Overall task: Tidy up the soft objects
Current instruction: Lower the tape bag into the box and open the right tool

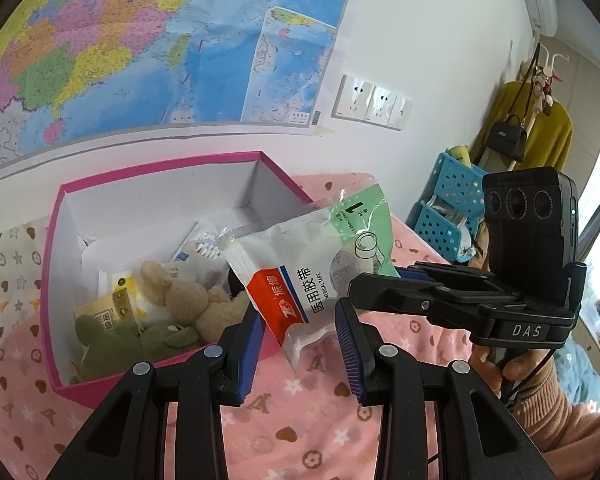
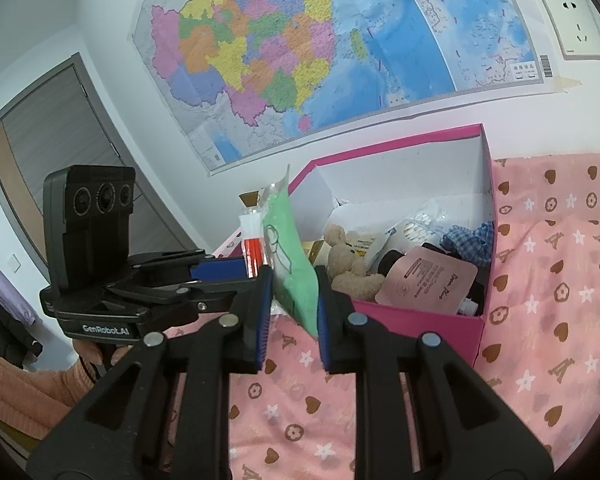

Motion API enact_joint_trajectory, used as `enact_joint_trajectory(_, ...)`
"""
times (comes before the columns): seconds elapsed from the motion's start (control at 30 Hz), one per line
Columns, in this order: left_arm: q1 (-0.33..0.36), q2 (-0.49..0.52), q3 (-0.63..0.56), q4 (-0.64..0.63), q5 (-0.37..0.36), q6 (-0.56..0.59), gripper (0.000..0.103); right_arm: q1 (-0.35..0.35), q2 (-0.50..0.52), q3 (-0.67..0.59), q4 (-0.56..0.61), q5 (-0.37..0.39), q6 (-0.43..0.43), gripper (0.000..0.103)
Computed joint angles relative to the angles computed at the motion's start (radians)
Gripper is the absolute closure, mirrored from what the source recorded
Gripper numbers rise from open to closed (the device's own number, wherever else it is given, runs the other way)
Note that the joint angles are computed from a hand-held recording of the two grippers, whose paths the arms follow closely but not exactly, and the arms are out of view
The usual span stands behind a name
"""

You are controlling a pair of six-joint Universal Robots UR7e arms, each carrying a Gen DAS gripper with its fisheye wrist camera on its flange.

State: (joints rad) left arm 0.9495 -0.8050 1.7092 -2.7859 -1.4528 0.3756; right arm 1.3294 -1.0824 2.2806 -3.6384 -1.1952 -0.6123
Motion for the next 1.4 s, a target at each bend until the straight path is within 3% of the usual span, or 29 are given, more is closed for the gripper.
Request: enact_joint_trajectory(1.4, 0.008, 0.083, -0.121, 0.055, 0.055, -0.031, 0.067, 0.003, -0.003, -0.107, 0.129, -0.006, 0.012, 0.080)
